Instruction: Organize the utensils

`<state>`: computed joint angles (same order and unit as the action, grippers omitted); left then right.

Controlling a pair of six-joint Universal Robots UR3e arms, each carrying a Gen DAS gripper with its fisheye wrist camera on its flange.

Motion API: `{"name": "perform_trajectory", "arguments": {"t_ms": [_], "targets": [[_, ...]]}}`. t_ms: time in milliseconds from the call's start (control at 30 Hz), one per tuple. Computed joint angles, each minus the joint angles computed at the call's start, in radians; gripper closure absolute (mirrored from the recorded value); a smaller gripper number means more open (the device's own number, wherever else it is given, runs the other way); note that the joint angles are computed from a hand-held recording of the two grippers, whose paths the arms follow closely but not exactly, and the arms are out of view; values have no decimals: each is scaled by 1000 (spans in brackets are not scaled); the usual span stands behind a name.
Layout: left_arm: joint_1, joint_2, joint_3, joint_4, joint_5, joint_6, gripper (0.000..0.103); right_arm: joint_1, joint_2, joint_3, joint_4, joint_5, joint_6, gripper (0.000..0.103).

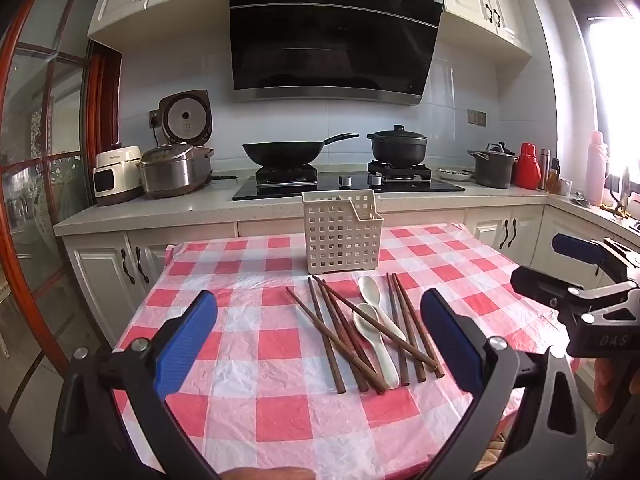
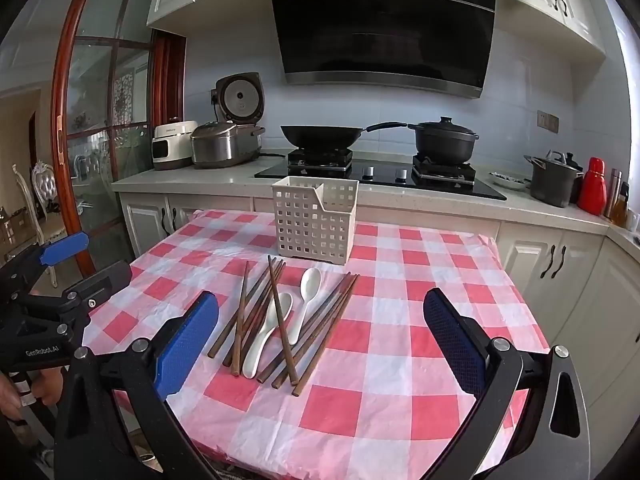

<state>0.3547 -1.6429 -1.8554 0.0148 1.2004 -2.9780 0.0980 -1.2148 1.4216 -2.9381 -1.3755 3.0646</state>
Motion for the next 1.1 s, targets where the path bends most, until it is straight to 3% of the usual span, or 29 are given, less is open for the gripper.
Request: {"name": "perform_trajectory", "arguments": {"t_ms": [1100], "targets": [[21,-7,-9,0,-27,14,5,6,8,17,-20,2,10,7]]}}
